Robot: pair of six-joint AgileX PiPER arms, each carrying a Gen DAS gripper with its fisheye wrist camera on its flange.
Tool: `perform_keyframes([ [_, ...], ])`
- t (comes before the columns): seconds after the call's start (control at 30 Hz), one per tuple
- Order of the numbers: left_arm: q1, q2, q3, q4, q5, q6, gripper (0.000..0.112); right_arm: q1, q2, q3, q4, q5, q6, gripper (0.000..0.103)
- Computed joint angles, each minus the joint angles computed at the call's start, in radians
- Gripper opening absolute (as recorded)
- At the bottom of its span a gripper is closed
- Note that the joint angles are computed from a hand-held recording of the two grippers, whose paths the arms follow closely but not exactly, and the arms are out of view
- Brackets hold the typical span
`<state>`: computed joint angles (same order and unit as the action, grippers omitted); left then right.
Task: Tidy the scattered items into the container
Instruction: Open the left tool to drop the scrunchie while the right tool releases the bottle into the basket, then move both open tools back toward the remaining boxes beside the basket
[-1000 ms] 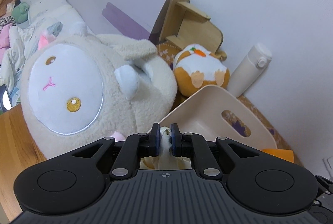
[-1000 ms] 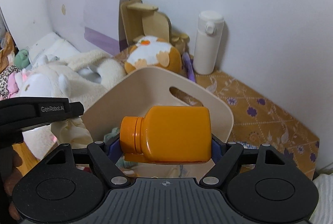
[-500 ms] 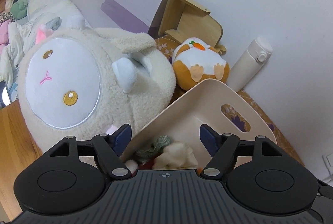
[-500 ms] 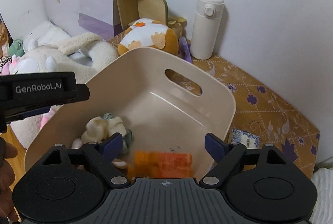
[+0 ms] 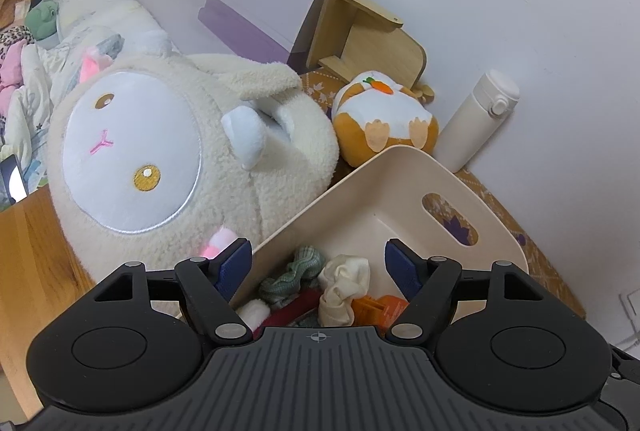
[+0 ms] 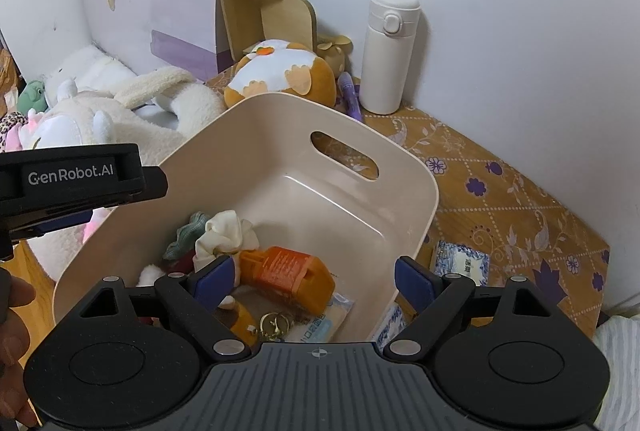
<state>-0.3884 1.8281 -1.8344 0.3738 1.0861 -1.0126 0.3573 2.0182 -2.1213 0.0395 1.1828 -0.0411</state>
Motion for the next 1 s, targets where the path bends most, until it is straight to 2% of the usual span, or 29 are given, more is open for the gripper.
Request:
perform_keyframes([
  [0.6, -0.14, -0.057, 0.029, 0.065, 0.065, -0.059, 0.076, -0.063, -0.221, 0.291, 0.03, -0.106, -0.03, 0.092],
  [1.0, -0.269, -0.034, -0.008, 0.055, 0.091, 0.013, 0.076, -0.22, -0.386, 0.558, 0.089, -0.182, -0.094, 0.095],
])
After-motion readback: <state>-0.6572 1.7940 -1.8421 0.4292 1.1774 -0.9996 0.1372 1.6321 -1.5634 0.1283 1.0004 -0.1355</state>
